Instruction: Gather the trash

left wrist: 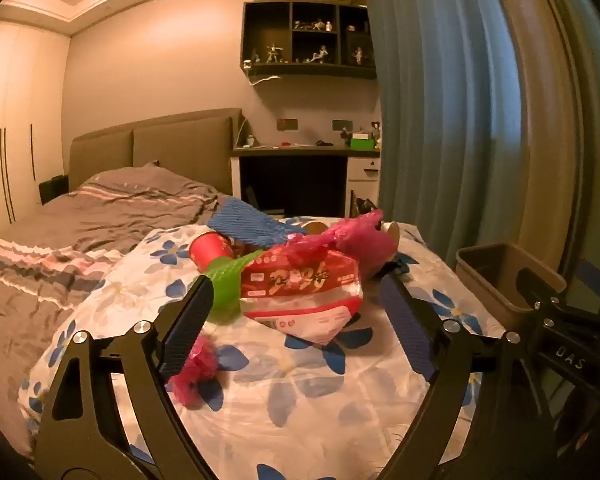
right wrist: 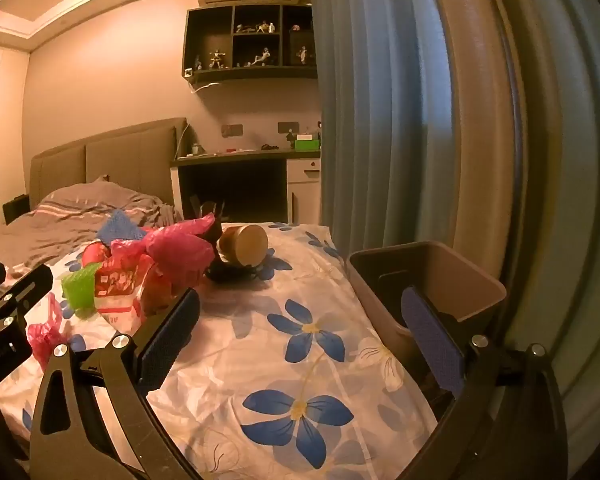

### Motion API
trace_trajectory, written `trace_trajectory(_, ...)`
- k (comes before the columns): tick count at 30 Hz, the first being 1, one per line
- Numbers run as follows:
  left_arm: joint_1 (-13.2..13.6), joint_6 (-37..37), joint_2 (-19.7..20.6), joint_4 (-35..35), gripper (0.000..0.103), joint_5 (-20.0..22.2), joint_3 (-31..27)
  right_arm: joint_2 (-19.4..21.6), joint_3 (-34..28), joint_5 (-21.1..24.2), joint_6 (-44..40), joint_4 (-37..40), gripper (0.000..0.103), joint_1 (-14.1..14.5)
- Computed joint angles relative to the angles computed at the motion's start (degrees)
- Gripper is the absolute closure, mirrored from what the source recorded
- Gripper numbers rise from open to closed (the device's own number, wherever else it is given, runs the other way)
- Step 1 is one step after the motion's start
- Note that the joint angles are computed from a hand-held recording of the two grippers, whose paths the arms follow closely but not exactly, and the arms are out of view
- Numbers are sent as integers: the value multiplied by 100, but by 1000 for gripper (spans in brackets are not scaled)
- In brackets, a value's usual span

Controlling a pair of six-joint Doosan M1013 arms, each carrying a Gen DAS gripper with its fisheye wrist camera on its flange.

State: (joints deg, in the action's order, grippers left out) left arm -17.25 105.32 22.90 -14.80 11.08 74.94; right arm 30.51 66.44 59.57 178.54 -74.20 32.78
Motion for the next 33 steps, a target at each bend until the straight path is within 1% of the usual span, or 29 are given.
trace_trajectory(1,-4,189,-8,-106,16,-125,39,-9,19,-25,67,-32,5,0)
trace_trajectory(3,0,286,-11,-209,15,-126,42,-9,6,-8,0,14,5,0)
trace_trajectory(7,12,99,-26,-27,12,-93,26,-15,12,-10,11,5,5,0)
trace_trajectory(11,6,-52,-25,128,11,-19,-5,-19,12,-24,-8,20,5,-6)
trace_trajectory(12,7,36,-10,-22,11,-70,12,-21,12,-26,-10,20,5,-9)
trace_trajectory(22,24,201,1,-204,10,-41,-5,-36,51,20,77,-46,5,10)
trace_trajectory(24,4,53,-4,-49,10,-100,30,-49,65,23,75,-52,5,11)
trace_trajectory(30,-10,52,2,-34,10,-91,26,-36,38,20,63,-33,5,-1)
trace_trajectory(31,8,113,11,-124,10,-109,27,-6,16,-50,43,-19,5,-20)
trace_trajectory(32,11,163,15,-173,10,-107,25,-137,132,28,105,-79,5,20)
trace_trajectory(33,13,195,18,-204,10,-109,24,-129,127,28,115,-85,5,18)
